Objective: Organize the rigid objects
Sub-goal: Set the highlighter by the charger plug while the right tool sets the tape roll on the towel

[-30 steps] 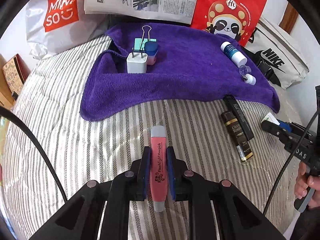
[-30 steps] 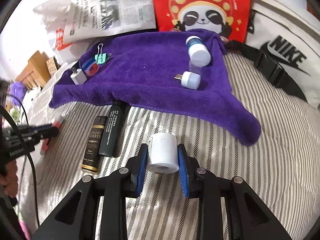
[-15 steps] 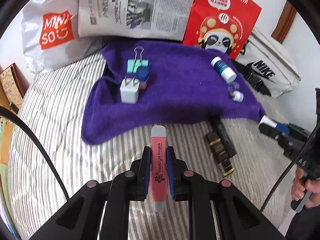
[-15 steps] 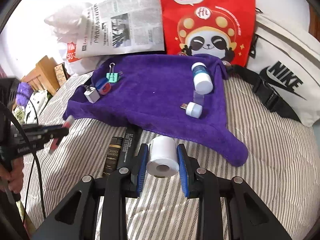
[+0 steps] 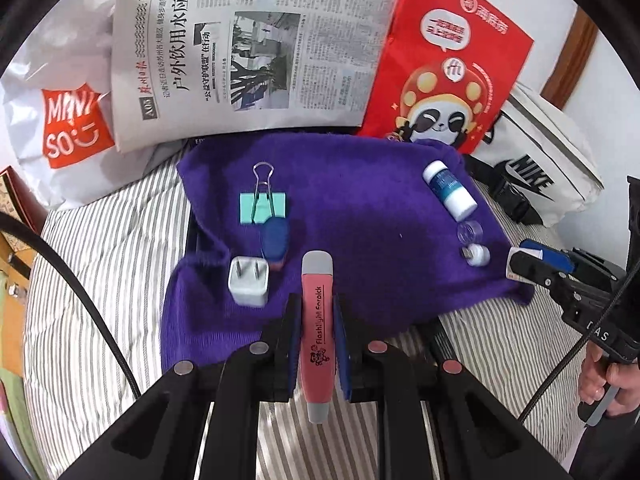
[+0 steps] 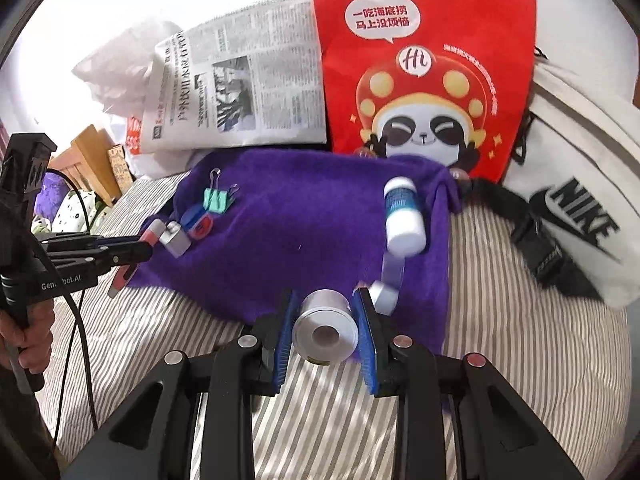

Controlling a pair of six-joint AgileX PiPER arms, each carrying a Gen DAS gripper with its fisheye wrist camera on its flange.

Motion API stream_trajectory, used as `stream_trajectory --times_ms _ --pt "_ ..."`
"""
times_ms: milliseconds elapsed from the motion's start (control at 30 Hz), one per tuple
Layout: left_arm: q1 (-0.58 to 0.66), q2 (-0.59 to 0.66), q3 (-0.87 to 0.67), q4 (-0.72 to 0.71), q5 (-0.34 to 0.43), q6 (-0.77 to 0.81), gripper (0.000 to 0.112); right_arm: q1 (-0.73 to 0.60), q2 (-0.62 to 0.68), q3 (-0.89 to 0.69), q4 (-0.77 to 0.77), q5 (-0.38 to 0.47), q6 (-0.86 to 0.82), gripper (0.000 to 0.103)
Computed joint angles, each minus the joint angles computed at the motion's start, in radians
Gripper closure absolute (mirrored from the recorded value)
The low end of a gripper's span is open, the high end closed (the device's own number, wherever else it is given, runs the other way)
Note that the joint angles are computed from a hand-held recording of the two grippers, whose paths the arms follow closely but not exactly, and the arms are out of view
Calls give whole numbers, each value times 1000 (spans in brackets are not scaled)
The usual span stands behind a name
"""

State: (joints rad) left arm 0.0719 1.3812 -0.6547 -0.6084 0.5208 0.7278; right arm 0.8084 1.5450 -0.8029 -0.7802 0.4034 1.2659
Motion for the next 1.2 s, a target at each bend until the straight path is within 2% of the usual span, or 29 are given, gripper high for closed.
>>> stream_trajectory --times_ms 100,300,400,467,533,767,933,1033,1200 --pt "-9 47 -32 -21 -6 12 97 -52 52 -46 21 -37 -47 74" --pt "-40 127 -78 -6 -32 -5 97 -135 176 -143 179 -100 -223 74" --pt "-60 166 -99 13 -47 -33 97 -167 240 -188 271 -109 -320 74" --pt "-63 185 -108 0 -50 -24 97 -192 286 -227 387 -95 -445 74" --pt "-66 205 -114 -15 -55 -5 97 -202 312 -246 424 -89 -495 74" --pt "-76 255 -150 10 -57 -18 97 -223 341 -257 404 -115 -494 74" --pt "-109 282 -175 119 -77 -127 97 -229 362 -287 402 -104 -521 74" --pt "-128 297 -180 180 -92 -184 97 -232 375 -300 456 -104 -581 74" --pt "-148 322 -183 202 -112 -217 97 -223 378 -299 427 -98 -569 73"
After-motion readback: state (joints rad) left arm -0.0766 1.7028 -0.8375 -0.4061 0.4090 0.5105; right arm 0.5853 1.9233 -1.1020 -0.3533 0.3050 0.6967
